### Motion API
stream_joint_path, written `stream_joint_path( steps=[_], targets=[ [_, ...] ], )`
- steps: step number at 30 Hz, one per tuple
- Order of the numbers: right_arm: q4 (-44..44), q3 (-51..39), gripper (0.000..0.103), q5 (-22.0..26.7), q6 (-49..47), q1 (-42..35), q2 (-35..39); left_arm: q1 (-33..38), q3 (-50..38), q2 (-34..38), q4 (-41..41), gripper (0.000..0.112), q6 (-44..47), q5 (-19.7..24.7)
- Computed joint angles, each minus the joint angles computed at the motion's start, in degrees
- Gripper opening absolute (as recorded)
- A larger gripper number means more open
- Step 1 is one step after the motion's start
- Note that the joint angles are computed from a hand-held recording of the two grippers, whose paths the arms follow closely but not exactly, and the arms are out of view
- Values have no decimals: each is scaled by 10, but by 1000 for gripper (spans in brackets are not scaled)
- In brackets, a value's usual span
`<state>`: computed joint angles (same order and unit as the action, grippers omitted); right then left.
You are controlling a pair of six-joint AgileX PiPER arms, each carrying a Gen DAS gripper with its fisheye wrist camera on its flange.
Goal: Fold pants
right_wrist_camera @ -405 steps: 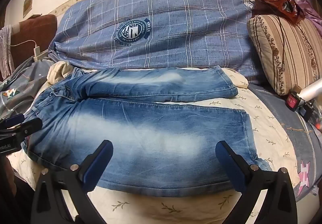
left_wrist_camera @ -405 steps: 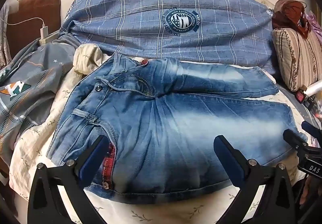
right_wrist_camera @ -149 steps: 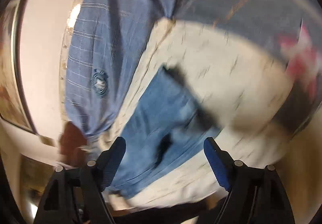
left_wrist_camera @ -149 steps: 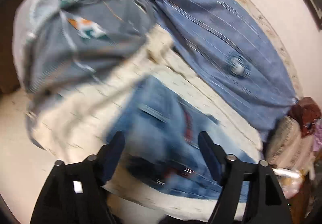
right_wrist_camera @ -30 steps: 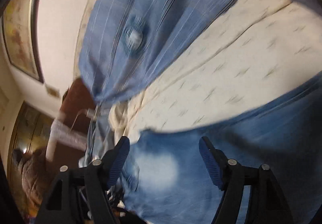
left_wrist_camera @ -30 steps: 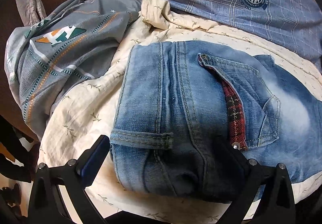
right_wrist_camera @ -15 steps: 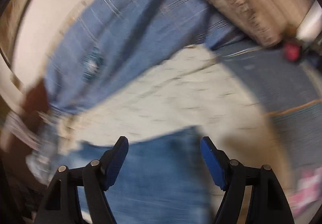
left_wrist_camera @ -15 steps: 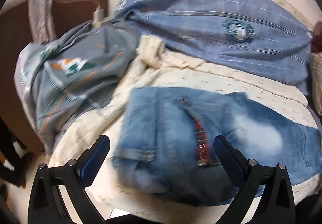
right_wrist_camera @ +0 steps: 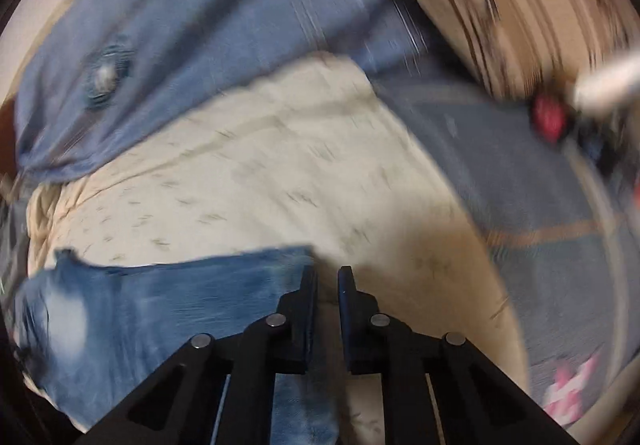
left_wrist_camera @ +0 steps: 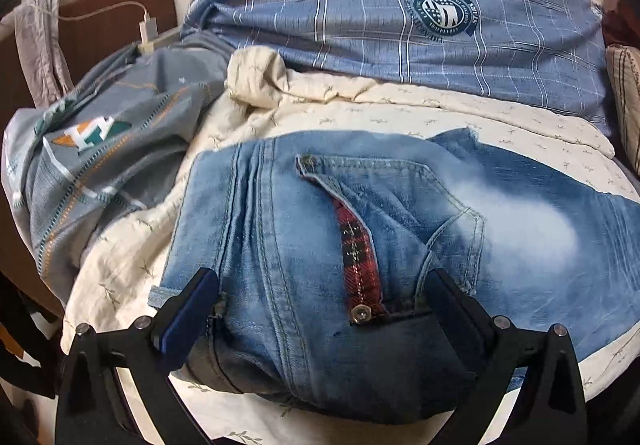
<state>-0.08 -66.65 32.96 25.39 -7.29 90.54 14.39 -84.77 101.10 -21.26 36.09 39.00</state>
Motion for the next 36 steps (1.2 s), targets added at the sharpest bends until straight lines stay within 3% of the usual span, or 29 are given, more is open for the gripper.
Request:
stream_joint_path(
  steps=[1, 3, 4, 5, 7, 9, 11, 12, 14, 16, 17, 19, 20, 22, 25, 28, 30, 32, 34, 36],
  targets=[
    [49, 18, 15, -22, -38, -14, -13, 2, 5, -3, -9, 103, 9, -6],
    [89, 63, 33, -49, -53, -35, -68, 3, 14, -9, -15, 103, 17, -13],
    [104, 79, 54, -54, -64, -39, -100, 2, 14, -9, -13, 103, 16, -12],
    [140, 88, 59, -52, -99, -45, -123, 1, 15, -9, -10, 103, 15, -12],
    [254, 103, 59, -45, -213, -53, -161, 0, 19, -12, -12, 103, 16, -17],
    [369, 95, 59, -8, -317, -58, -168, -1, 26, -18, -19, 103, 20, -22],
    [483, 63, 59, 63, -411, -77, -118, -1, 29, -21, -27, 103, 26, -21],
    [529, 57, 59, 71, -455, -84, -84, -1, 32, -23, -30, 103, 30, -23],
    [555, 26, 60, 90, -477, -94, -13, -2, 44, -29, -32, 103, 41, -36],
    [556, 18, 56, 48, -461, -109, 52, -3, 55, -35, -27, 103, 48, -50],
    [591, 20, 53, 41, -458, -118, 59, -1, 58, -37, -30, 103, 55, -52],
    [657, 47, 61, 49, -498, -137, 36, 6, 59, -38, -44, 103, 63, -53],
    [660, 60, 66, 48, -512, -140, 18, 7, 58, -38, -47, 103, 62, -54],
    [635, 100, 67, 31, -506, -144, -40, 12, 61, -43, -65, 103, 72, -55],
    [603, 188, 69, 44, -487, -186, -152, 11, 75, -61, -90, 103, 88, -66],
    [605, 251, 69, 135, -498, -267, -236, 4, 72, -70, -109, 103, 89, -40],
    [582, 270, 69, 184, -504, -304, -259, -7, 68, -77, -121, 103, 87, -10],
    [554, 282, 69, 189, -507, -305, -261, -29, 71, -88, -131, 103, 81, 8],
    [588, 294, 69, 220, -547, -315, -229, -65, 61, -88, -128, 103, 58, 41],
    [572, 291, 69, 202, -536, -292, -214, -94, 52, -84, -127, 103, 47, 62]
  ],
)
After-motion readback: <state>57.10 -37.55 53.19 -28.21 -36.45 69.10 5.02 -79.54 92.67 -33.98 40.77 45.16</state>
